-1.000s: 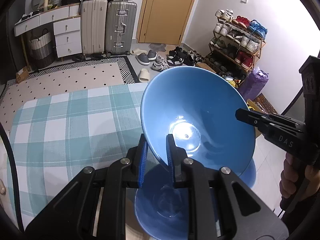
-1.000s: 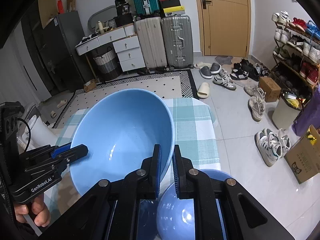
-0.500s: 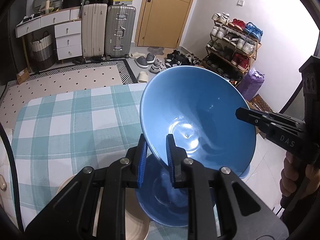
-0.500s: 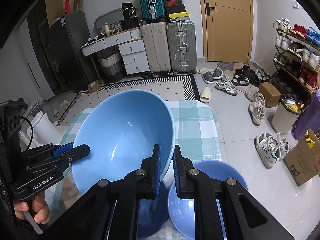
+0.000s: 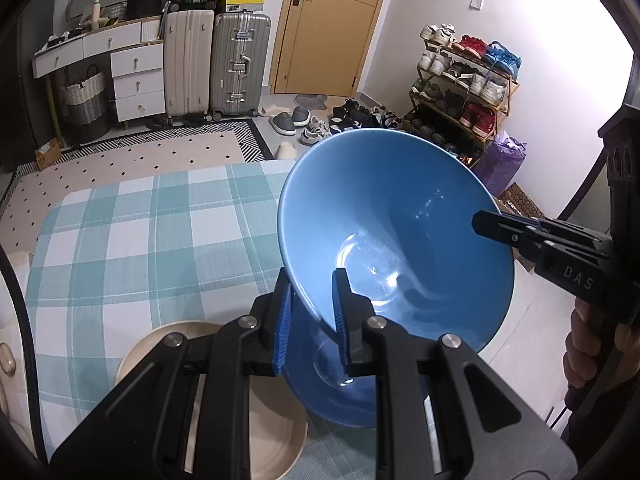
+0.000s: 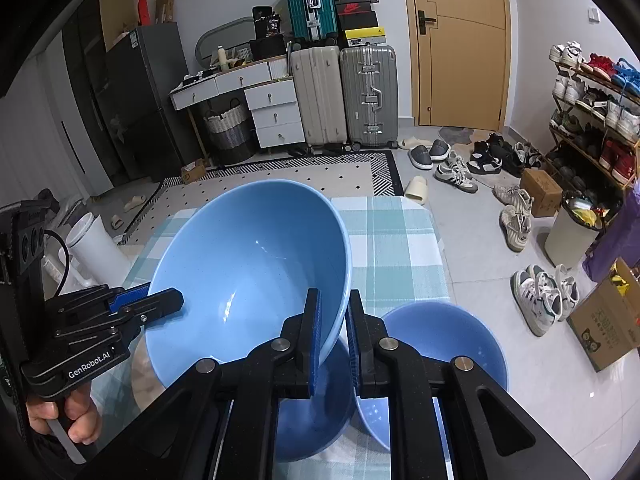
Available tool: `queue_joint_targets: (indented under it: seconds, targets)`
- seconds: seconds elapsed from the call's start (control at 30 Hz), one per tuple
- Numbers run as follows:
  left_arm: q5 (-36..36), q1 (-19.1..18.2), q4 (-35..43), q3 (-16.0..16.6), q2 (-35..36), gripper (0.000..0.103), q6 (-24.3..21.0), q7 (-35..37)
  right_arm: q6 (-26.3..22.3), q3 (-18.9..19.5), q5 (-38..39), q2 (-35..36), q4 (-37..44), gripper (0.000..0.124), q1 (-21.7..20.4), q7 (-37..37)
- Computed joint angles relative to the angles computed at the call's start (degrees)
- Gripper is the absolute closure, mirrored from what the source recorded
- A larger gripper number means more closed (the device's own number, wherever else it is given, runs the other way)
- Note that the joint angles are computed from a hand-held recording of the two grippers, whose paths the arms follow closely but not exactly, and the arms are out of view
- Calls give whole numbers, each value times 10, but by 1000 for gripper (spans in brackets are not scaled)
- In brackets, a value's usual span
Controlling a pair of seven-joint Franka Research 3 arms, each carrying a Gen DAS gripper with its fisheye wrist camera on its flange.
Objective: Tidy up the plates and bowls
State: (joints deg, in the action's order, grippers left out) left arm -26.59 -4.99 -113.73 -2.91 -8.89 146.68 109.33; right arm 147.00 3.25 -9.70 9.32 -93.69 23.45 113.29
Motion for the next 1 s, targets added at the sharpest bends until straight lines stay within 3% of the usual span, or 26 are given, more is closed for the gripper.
queue_joint_targets:
  seconds: [0.47,1.0]
  targets:
    - [6,-11,-59,13,-38,88,1,21,24,11,-6,-33,-69,110,2,32]
    - [30,-9,-65,3,-11,88,15,27,42,18,-27,-49,-126,109,0,64]
